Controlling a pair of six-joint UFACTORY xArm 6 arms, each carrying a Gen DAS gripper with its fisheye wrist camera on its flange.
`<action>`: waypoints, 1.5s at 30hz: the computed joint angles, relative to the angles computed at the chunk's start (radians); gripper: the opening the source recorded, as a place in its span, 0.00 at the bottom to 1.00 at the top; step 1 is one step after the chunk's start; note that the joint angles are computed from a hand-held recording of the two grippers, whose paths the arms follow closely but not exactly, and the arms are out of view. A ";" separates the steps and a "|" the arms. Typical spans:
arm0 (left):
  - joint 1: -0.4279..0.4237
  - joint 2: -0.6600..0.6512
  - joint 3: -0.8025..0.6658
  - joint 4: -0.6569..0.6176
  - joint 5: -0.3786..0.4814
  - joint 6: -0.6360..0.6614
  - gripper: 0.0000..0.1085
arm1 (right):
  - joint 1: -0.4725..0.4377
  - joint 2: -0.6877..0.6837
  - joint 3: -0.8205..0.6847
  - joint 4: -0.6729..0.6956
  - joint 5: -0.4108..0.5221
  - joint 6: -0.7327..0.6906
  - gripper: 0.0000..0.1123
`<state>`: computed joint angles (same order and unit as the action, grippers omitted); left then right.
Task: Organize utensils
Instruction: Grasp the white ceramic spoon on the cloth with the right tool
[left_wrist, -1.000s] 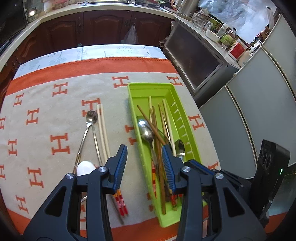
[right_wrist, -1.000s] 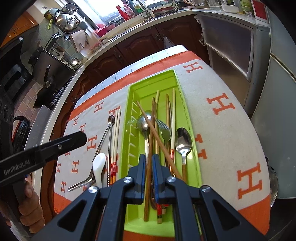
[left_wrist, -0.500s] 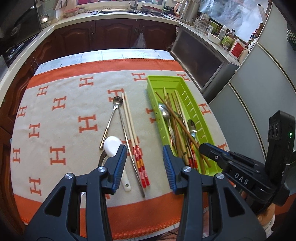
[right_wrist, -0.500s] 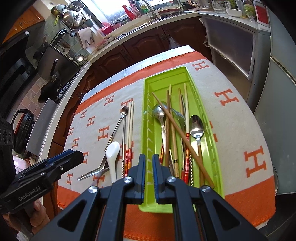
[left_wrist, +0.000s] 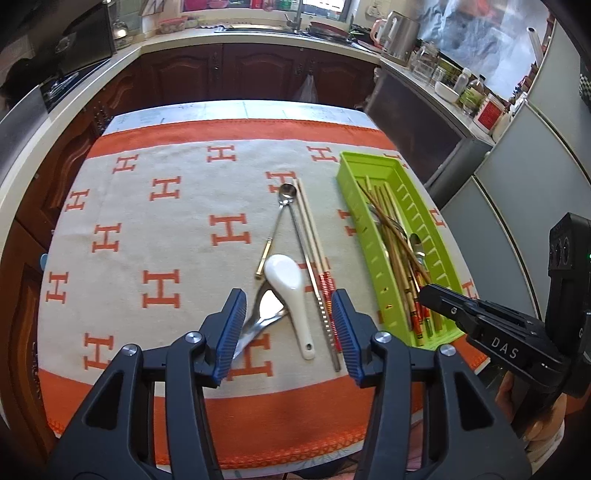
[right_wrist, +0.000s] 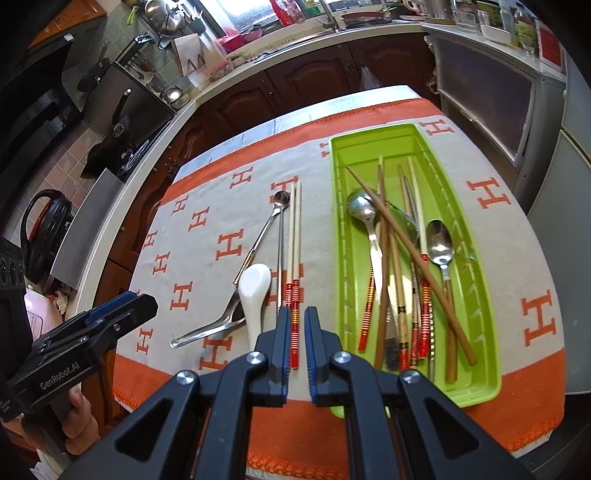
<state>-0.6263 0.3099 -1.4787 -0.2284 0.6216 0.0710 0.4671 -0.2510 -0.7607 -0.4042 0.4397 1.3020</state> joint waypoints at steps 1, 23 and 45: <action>0.009 -0.005 0.009 -0.008 -0.006 0.012 0.43 | 0.001 0.013 -0.010 0.007 -0.002 -0.007 0.07; 0.126 0.221 -0.189 -0.158 0.138 0.166 0.46 | 0.012 0.273 -0.188 0.239 -0.058 -0.277 0.07; 0.163 0.417 -0.440 -0.156 0.226 0.144 0.46 | 0.117 0.542 -0.534 -0.191 0.353 -0.159 0.27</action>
<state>-0.4629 0.7271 -1.9191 -0.3846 0.8471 0.2151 0.5843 0.2912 -1.2952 -0.5950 0.7928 1.1430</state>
